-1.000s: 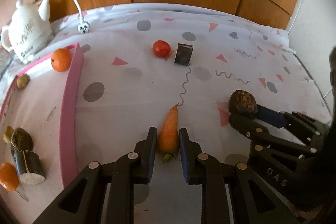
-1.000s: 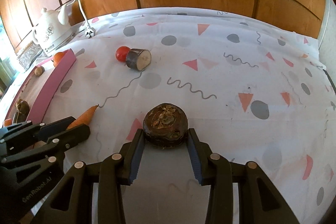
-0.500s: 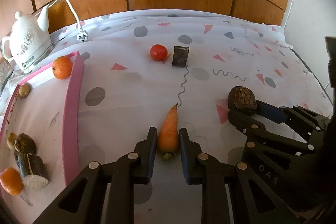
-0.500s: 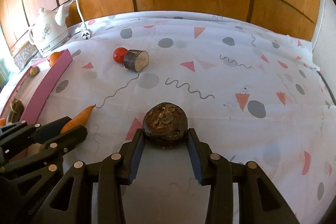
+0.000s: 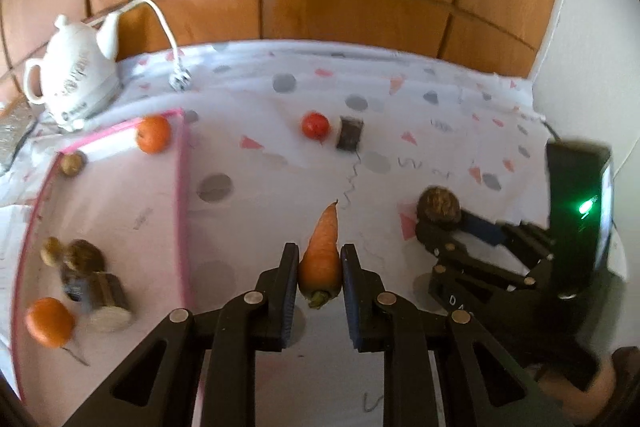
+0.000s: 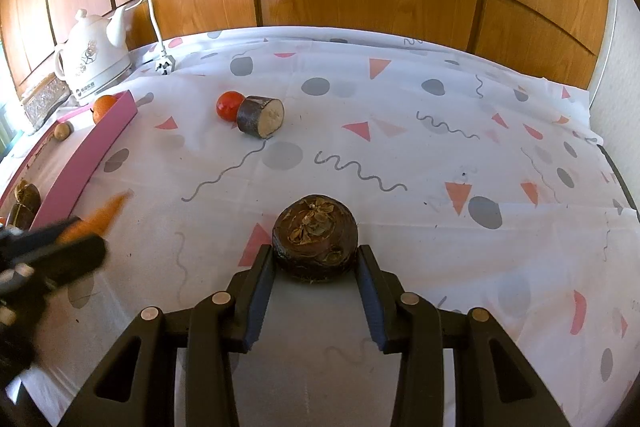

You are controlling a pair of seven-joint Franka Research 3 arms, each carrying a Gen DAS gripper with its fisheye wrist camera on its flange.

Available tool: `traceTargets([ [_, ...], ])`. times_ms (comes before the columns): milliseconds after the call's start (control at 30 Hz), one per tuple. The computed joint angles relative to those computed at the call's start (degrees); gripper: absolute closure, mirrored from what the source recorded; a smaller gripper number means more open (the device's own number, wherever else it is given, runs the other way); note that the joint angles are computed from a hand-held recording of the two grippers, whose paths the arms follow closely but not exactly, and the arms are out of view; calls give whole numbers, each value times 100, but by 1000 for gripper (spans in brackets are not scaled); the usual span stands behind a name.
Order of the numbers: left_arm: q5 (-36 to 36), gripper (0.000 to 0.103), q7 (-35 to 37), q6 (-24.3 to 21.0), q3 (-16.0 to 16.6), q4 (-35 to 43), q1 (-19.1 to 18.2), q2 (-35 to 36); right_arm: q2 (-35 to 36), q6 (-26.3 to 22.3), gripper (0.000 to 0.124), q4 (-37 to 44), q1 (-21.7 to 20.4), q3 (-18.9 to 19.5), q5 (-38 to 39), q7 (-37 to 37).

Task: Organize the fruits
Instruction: 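Carry the carrot into the tray and open the left tool while the right tool holds the brown fruit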

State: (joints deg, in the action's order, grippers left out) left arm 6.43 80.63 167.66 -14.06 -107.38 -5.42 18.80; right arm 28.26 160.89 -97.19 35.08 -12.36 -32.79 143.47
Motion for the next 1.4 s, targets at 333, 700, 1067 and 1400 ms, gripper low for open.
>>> traceTargets([
  [333,204,82,-475,244,353,-267,68,-383,5,-27,83,12,15,-14,-22,4],
  [700,976,82,-1501,-8,857,0,115,-208,20,-59,83,37,18,-7,-68,28],
  [1067,896,79,-1912,-557,939,704,442,258,18,-69,83,39,16,-1,-87,48],
  [1400,1231,78,-2287,-225,976,154,430,-149,22,-96,83,52,12,8,-104,49],
])
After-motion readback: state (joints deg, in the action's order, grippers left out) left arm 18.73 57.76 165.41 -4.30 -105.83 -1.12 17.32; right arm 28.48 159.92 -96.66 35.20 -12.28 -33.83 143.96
